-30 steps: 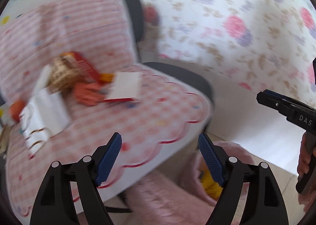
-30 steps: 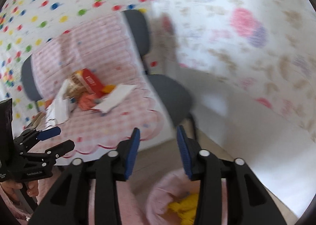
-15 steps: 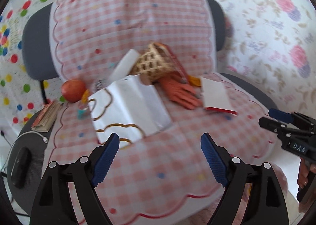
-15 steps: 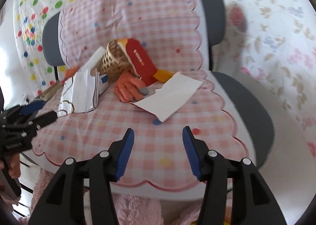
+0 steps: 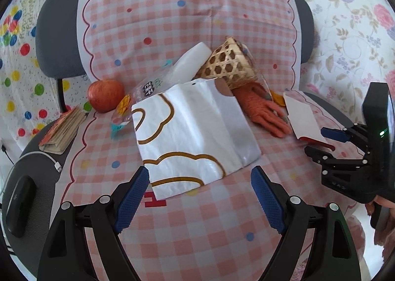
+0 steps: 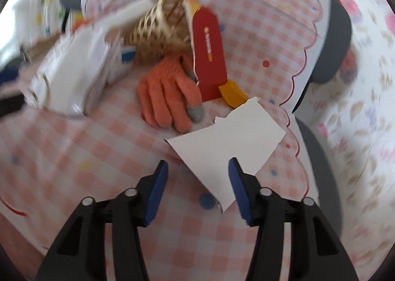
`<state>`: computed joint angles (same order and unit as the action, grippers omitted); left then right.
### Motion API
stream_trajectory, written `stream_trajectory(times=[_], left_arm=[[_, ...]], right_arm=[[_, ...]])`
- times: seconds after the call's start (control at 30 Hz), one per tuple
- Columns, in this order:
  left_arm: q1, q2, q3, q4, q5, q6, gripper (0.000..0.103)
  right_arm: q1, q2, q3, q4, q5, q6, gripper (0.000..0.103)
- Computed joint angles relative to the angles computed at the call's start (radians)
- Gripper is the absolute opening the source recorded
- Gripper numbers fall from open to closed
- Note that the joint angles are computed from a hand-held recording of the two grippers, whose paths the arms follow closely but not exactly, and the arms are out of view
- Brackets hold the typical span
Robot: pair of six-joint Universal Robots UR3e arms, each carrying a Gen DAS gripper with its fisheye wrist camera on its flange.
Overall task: Collect trash
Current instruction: 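Return to the chair and grasp the white paper card with the right tool, then hold the white card in the right tool while the left tool grasps the white paper bag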
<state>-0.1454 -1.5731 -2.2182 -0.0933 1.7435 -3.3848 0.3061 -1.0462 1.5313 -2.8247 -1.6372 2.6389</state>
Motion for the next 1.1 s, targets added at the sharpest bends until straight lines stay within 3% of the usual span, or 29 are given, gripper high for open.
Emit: stream_trajectory(times=[0.03,0.13,0.23,0.33,0.53,0.7,0.8,1.0,1.1], left_arm=[[0.007,-0.001,-0.007,0.006,-0.005,-0.002,0.084],[0.02,0.0,-0.019,0.011,-0.02,-0.008,0.084],[0.031,0.012,-0.04,0.02,-0.033,-0.014,0.084],[0.033,0.027,-0.052,0.02,-0.03,-0.021,0.084],[0.015,0.046,-0.062,0.029,-0.025,-0.041,0.084],[-0.028,0.02,-0.028,0.025,-0.018,-0.053,0.084],[-0.066,-0.006,0.004,0.015,0.0,-0.061,0.084],[-0.094,-0.027,0.028,0.003,0.029,-0.077,0.084],[-0.093,-0.03,0.034,-0.009,0.037,-0.083,0.084]], right_arm=[[0.01,0.012,-0.013,-0.006,-0.024,-0.015,0.044],[0.026,0.042,-0.055,0.016,-0.081,-0.011,0.016],[-0.003,0.006,-0.01,-0.017,-0.024,0.037,0.013],[-0.102,-0.14,0.148,-0.109,0.184,0.142,0.008],[-0.311,-0.425,0.49,-0.242,0.35,0.31,0.008],[-0.454,-0.543,0.663,-0.227,0.438,0.289,0.008],[-0.491,-0.548,0.703,-0.243,0.473,0.278,0.008],[-0.469,-0.488,0.735,-0.355,0.432,0.258,0.008],[-0.445,-0.429,0.689,-0.381,0.399,0.277,0.016]])
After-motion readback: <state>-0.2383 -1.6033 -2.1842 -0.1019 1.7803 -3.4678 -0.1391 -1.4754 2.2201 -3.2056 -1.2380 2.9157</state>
